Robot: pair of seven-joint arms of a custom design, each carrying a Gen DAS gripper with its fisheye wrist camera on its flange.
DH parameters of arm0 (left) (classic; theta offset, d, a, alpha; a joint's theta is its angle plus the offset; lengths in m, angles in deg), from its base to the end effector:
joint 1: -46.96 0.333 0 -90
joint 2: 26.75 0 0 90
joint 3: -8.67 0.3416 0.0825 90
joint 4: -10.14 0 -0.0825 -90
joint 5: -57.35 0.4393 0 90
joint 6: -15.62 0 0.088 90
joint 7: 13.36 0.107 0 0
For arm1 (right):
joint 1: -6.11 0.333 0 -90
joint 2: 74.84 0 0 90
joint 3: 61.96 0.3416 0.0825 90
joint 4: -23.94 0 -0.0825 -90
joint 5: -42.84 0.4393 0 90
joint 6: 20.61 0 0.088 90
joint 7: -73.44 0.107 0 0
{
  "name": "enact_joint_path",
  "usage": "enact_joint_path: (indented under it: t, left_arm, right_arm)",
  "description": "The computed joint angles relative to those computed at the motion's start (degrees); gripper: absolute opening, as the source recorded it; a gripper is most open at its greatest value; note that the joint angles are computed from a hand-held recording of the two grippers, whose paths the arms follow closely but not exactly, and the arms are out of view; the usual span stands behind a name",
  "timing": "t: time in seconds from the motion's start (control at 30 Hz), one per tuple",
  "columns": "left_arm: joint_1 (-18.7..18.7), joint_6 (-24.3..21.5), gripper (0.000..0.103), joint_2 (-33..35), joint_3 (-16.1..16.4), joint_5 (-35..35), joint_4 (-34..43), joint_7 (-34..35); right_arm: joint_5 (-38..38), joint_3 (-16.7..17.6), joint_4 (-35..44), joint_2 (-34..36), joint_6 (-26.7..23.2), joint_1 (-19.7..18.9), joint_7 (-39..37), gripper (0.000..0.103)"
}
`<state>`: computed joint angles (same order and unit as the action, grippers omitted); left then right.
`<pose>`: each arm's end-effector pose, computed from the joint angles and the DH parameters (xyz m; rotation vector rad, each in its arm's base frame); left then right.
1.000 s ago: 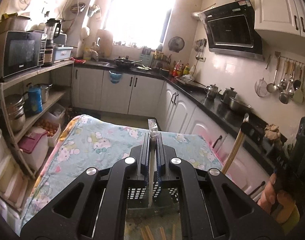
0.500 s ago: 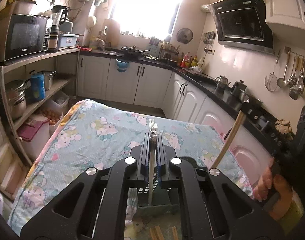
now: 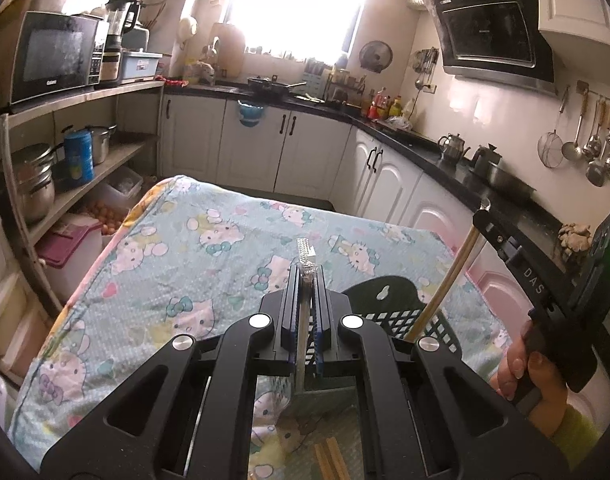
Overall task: Organize utensils
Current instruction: 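Lower the left tool's chopstick into the caddy and open while the right tool does likewise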
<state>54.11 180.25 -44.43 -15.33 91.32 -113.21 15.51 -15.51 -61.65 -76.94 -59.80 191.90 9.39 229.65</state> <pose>0.5222 -0.2203 0.6349 -1.7800 1.4130 -1.0980 0.6600 0.1533 0.5672 -1.3637 1.0435 -0.5626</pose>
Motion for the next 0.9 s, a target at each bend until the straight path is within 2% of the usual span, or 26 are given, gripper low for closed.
enact_joint_path:
  t: [0.23,0.3,0.37,0.6,0.73,0.8,0.9]
  left_arm:
    - [-0.1,-0.2,0.001,-0.4,0.0,-0.3,-0.9,-0.4]
    - [-0.1,-0.2,0.001,-0.3,0.0,-0.5,-1.0,-0.4]
    - [-0.1,-0.3,0.002,-0.5,0.1,-0.6,-1.2,-0.6]
    - [0.0,-0.5,0.028,-1.9,-0.1,-1.8,-2.7,-0.9]
    - [0.4,-0.5,0.039,-3.2,-0.6,-2.5,-3.9,-1.0]
    - [0.7,-0.4,0.05,-3.9,-1.0,-3.0,-4.5,-1.0]
    - [1.2,-0.4,0.058,-5.4,-1.8,-3.7,-5.7,-1.4]
  right_arm:
    - [-1.7,-0.1,-1.9,-1.0,-0.5,-0.6,2.7,0.009]
    - [-3.9,-0.1,-2.2,-1.4,-0.4,-1.3,5.5,0.02]
    - [-5.9,-0.3,-2.3,-1.7,0.1,-1.7,8.0,0.025]
    - [-14.2,-2.3,-3.0,-3.8,1.7,-2.1,15.7,0.036]
    - [-19.2,-3.3,-3.2,-5.0,2.1,-1.9,19.8,0.044]
    - [-22.4,-3.8,-3.6,-6.0,1.5,-1.6,22.5,0.048]
    - [-24.7,-4.4,-5.0,-7.4,1.5,-1.4,24.1,0.055]
